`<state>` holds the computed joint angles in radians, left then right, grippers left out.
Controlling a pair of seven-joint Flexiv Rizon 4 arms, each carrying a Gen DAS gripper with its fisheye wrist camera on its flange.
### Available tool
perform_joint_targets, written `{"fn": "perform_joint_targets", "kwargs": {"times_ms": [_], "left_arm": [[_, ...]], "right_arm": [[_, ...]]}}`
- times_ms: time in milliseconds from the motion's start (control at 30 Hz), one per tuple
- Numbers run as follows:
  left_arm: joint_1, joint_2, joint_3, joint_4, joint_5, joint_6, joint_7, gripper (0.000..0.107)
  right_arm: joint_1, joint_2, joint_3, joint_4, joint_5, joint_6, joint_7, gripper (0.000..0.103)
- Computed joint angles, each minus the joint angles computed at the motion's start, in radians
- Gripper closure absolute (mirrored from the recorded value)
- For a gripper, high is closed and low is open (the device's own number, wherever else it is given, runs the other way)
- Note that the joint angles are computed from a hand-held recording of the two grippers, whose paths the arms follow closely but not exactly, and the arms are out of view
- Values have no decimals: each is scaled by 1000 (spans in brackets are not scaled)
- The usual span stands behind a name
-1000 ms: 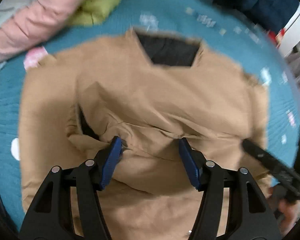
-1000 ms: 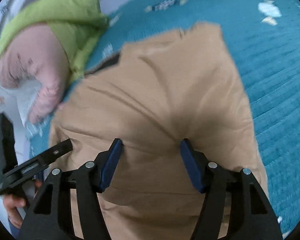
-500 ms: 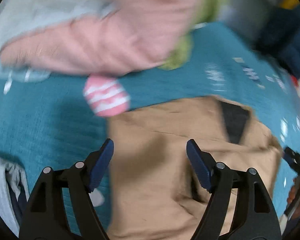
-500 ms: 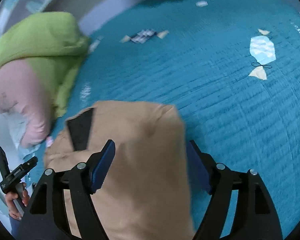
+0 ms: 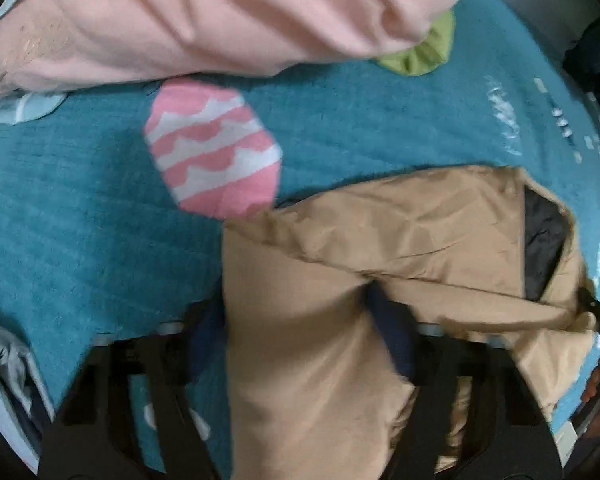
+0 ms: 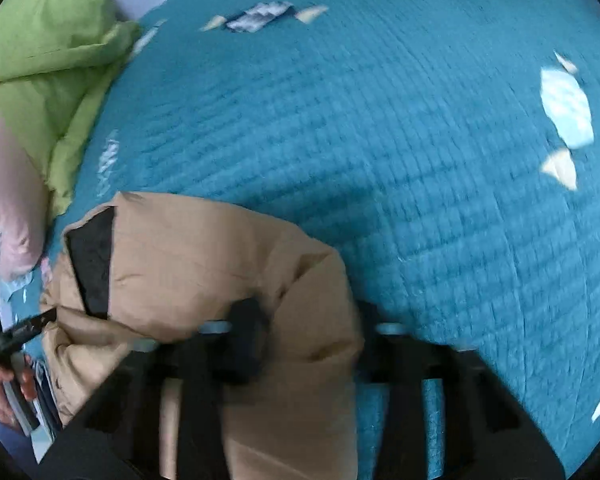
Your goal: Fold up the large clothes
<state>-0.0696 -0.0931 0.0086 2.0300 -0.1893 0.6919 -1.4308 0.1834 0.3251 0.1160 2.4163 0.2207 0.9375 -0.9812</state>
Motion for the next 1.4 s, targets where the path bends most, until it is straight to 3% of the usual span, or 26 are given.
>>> {"fn": "perform_joint_targets", "kwargs": {"times_ms": [100, 233, 400, 533, 700, 1000, 1167, 1333, 1400], "left_arm": [[-13, 22, -6, 6, 23, 41, 33, 87], [-32, 71, -14, 62, -62, 198, 88, 92], [-57, 179, 8, 136, -271, 260, 260, 92], [-88, 345, 66, 232, -401, 249, 377, 92], [-89, 569, 113, 326, -377, 172, 388, 92], [-12, 1021, 232, 473, -179, -192, 289, 92], [65, 1200, 306, 518, -72, -435, 252, 91], [170, 1350, 366, 539, 71, -671, 237, 86], [204, 1374, 385, 534, 96, -744, 236, 74]], "right_arm": [[-10, 24, 27, 15, -48, 37, 9, 89], [-30, 76, 52, 42, -112, 136, 68, 90], [-15, 187, 67, 59, -159, 191, 85, 90], [8, 355, 94, 87, -174, 132, 87, 90], [62, 622, 136, 98, -147, -67, 108, 90], [164, 1011, 279, 15, -24, -602, 217, 90], [214, 1153, 356, -39, 108, -884, 340, 89], [241, 1256, 376, -59, 251, -1115, 478, 84], [241, 1275, 375, -66, 277, -1177, 509, 80]]}}
